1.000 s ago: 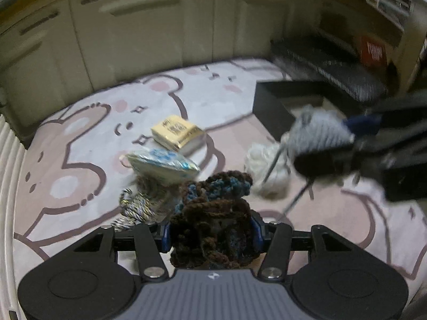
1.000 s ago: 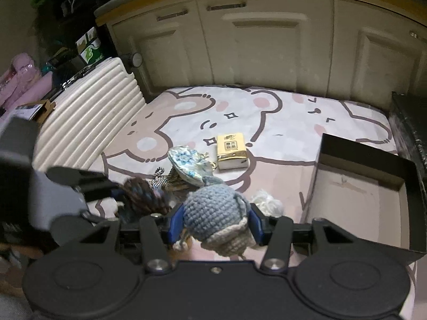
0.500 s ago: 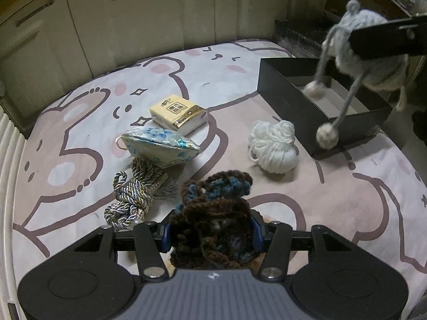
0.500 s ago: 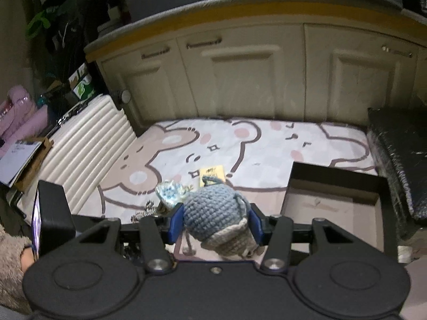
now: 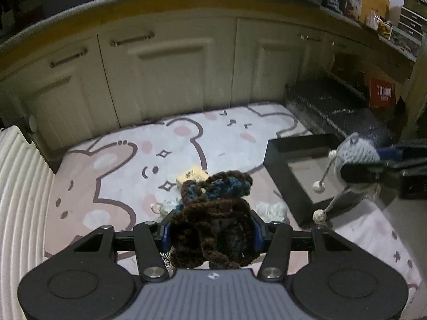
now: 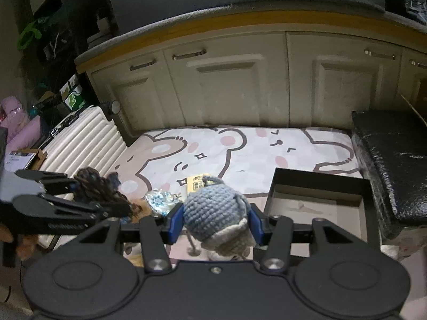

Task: Organize objects
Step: 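Lift the brown bundle with the left tool while the right tool carries the mouse toward the box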

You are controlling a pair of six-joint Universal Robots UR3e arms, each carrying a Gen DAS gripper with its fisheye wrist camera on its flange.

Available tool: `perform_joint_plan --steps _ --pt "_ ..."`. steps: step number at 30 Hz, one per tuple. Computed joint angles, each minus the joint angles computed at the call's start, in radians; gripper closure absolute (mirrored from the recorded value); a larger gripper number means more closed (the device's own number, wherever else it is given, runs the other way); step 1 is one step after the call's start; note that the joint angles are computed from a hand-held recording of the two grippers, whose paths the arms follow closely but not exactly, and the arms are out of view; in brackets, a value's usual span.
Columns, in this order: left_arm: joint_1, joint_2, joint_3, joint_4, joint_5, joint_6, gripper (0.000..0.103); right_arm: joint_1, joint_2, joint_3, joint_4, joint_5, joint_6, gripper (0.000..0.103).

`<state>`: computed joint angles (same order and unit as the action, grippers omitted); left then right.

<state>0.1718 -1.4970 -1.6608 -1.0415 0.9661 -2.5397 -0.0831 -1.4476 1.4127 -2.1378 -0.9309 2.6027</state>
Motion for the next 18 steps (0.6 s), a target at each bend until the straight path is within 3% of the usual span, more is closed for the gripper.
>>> perform_joint_plan --steps 12,18 --pt "-0.015 -0.032 0.037 -0.081 0.034 -0.047 0.049 -0.040 -0.021 0.057 0.015 -0.001 -0.017 0.052" --pt "-0.060 -0.090 -0.043 0.055 0.143 -0.096 0.049 -0.015 0.008 0.113 -0.011 -0.032 -0.019 0.051"
